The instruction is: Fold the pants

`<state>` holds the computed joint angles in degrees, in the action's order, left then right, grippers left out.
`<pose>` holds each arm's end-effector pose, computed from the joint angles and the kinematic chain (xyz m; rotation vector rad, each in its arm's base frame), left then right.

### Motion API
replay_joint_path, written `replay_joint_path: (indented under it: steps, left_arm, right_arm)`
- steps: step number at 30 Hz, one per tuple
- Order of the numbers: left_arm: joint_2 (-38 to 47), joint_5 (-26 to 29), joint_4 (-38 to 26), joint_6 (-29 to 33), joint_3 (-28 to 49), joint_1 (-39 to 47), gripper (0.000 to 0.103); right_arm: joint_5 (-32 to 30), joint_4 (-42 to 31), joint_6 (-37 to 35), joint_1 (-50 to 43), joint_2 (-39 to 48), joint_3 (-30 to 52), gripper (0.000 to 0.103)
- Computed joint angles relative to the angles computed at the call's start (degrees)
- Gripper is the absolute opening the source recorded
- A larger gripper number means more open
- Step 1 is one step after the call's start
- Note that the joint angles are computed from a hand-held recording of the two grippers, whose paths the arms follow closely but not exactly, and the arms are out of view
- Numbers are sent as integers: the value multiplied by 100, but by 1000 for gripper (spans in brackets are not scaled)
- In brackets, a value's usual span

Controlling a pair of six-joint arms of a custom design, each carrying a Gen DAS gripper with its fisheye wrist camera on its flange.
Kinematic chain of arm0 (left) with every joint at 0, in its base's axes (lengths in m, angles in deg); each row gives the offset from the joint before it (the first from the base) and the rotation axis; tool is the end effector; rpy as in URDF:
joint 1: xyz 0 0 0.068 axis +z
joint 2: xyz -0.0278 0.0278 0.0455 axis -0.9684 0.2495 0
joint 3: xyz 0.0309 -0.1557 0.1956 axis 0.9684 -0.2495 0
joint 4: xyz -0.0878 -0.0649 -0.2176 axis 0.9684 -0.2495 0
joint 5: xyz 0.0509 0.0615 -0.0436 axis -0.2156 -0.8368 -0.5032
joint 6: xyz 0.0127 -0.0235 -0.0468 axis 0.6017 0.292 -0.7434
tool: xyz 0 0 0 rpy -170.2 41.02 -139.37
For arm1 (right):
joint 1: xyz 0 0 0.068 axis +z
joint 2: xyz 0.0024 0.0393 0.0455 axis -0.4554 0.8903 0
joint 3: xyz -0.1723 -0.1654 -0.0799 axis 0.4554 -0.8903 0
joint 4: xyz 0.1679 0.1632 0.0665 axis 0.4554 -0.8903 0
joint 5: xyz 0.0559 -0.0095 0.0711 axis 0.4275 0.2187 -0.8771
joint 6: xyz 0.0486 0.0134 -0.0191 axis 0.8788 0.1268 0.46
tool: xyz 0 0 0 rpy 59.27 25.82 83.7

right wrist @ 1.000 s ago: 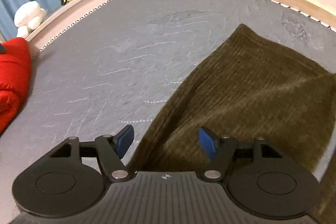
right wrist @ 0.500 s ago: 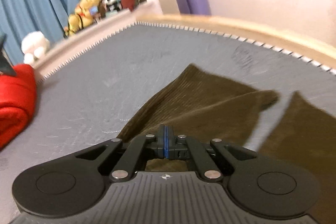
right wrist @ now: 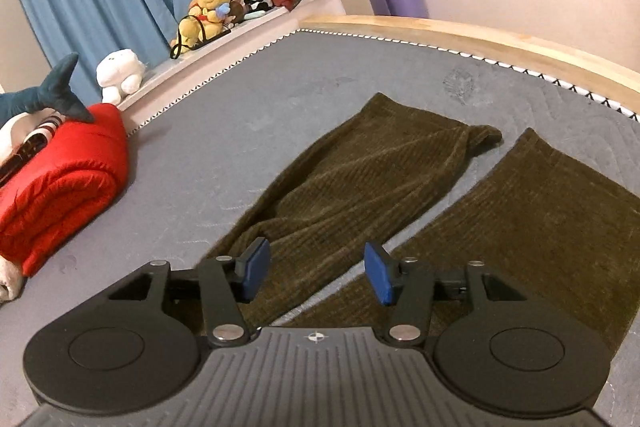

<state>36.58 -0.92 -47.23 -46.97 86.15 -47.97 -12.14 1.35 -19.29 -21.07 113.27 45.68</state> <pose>0.1755 0.0717 0.0618 -0.7569 2.3608 -0.5857 0.2695 0.0256 0.1070 0.5532 2.1686 0.2787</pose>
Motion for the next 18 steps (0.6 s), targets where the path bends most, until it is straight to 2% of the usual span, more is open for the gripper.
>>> replay_joint_path:
  steps: [1,6,10,11,13,15,18]
  left_arm:
    - [141,61,38,-62,71,21,50]
    - [865,81,404,-413,379,-140,50]
    - [1390,-175,611,-599,711,-401,48]
    - [1473,-313,622,-655,794,-494,46]
    - [1480,-804,660,-757,844,-717,15]
    - [1443,-1079,693,-733,856,-872,10]
    - [1358,-1296,731,-713,805,-1007,10]
  right_arm:
    - [-51,-116,-46,-26,8,115,55]
    - [-55,-296,-27,1,612,856,56]
    - [-58,-448,37,44,1426,1645,56]
    - [-35,-498,28,57,1617,1854,56]
    - [10,-599,23,56,2067,2345,56]
    - [24,-663,56,14,2563,2889,58]
    - [8,-967,103,-66,3396,3934,59]
